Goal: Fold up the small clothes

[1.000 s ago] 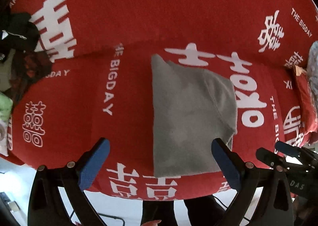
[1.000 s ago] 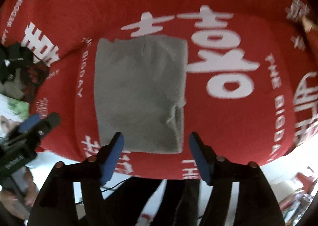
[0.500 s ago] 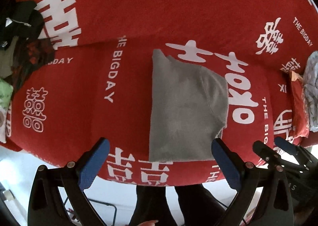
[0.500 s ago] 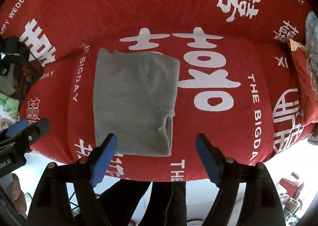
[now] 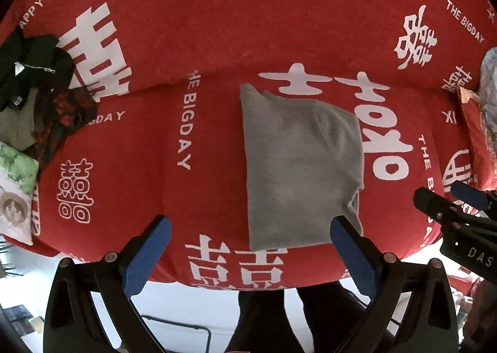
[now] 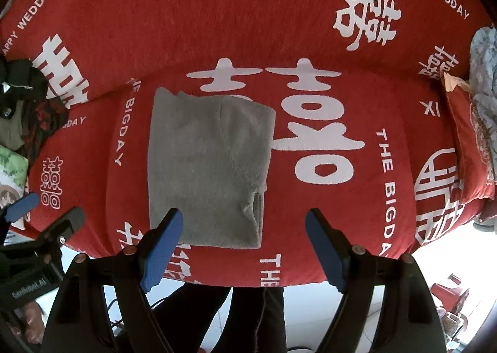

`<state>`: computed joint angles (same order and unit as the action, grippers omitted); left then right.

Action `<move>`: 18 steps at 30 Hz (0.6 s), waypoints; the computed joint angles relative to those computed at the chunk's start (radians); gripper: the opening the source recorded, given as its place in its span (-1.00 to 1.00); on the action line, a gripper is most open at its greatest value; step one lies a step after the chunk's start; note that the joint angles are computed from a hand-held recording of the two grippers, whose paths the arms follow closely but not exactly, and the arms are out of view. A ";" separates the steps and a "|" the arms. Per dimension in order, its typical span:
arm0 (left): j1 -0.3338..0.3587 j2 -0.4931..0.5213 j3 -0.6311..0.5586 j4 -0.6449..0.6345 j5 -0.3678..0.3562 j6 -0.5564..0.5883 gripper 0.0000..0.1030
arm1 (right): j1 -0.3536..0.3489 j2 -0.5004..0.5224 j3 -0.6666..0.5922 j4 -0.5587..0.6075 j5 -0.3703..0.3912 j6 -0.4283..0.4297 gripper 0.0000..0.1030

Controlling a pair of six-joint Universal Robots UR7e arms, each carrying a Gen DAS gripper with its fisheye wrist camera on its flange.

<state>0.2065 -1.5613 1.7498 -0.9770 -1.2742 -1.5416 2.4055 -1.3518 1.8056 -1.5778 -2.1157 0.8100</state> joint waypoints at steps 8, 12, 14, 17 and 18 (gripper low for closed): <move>-0.005 0.011 -0.007 0.001 -0.005 0.001 0.99 | 0.003 0.004 -0.010 0.010 -0.008 0.000 0.62; -0.006 0.010 -0.012 0.007 -0.002 -0.001 0.99 | 0.004 0.005 -0.015 0.019 -0.012 0.004 0.62; -0.004 0.009 -0.013 0.010 0.001 -0.001 0.99 | 0.004 0.005 -0.016 0.022 -0.013 0.007 0.62; 0.000 0.010 -0.016 0.015 0.003 -0.002 0.99 | 0.003 0.005 -0.016 0.020 -0.013 0.004 0.62; 0.000 0.011 -0.017 0.015 0.003 -0.003 0.99 | 0.003 0.005 -0.016 0.020 -0.013 0.004 0.62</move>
<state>0.2069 -1.5507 1.7328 -0.9615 -1.2711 -1.5451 2.4087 -1.3469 1.7899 -1.5573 -2.1292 0.8136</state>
